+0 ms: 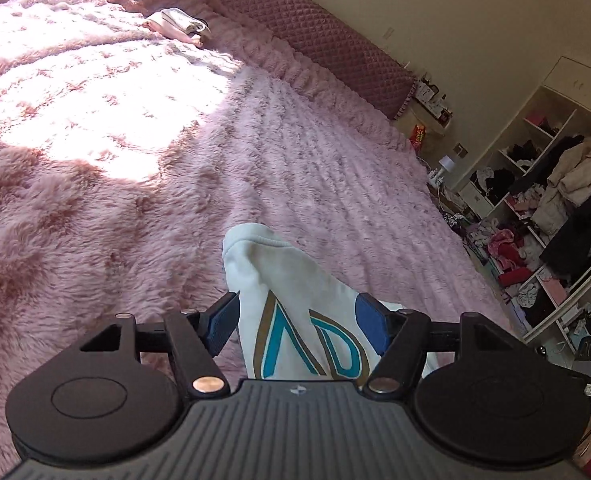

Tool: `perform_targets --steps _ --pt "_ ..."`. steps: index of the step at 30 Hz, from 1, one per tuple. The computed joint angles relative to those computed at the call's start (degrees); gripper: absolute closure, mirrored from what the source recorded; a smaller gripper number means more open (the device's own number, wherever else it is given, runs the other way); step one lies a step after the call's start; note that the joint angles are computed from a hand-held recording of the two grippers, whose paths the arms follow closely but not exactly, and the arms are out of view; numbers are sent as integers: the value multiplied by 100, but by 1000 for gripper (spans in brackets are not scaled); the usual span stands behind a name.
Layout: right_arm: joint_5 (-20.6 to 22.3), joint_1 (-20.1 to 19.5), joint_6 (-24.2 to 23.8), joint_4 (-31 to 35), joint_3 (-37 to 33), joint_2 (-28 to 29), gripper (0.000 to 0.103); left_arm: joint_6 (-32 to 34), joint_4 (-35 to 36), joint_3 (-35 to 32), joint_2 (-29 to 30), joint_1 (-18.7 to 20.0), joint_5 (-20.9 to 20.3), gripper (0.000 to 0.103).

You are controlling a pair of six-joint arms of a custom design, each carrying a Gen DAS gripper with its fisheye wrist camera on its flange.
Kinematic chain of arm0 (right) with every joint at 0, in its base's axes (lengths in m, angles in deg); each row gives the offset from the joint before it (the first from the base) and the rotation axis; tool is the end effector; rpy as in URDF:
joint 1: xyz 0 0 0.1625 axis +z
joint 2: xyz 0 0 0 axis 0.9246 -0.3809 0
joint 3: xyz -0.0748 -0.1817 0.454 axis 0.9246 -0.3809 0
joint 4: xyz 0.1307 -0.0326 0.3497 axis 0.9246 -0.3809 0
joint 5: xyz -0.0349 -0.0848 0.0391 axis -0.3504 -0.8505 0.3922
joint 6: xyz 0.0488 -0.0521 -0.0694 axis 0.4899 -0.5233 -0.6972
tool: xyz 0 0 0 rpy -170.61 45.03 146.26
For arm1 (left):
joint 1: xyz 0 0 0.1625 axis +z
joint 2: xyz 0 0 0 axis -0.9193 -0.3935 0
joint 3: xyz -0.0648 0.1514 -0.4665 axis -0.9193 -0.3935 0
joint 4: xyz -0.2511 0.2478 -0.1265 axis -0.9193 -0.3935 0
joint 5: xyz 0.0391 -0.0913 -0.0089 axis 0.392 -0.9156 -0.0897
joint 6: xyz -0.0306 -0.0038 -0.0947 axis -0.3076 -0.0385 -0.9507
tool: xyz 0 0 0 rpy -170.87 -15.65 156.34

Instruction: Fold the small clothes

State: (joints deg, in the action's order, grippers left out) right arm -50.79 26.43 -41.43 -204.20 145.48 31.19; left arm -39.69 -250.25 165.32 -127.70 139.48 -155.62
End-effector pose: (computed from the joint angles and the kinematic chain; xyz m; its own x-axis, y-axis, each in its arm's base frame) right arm 0.1567 -0.5725 0.1160 -0.9322 -0.1279 0.3385 -0.3410 0.6232 -0.7038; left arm -0.0367 -0.6059 0.2614 -0.9357 0.3104 -0.1675 0.3468 0.7233 -0.5971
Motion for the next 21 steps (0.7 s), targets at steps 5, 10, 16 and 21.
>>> perform_targets --steps 5,10,16,21 --pt "-424 406 -1213 -1432 915 419 65 -149 -937 1473 -322 -560 347 21" --pt "-803 462 -1315 -2072 1216 845 65 -482 -1651 2066 -82 -823 792 16" --pt "-1139 425 -1204 -2238 1232 1143 66 -591 -1928 2130 313 -723 1165 14" --pt "-1344 286 -1086 -2047 1087 1240 66 -1244 -1489 1936 360 -270 908 8"
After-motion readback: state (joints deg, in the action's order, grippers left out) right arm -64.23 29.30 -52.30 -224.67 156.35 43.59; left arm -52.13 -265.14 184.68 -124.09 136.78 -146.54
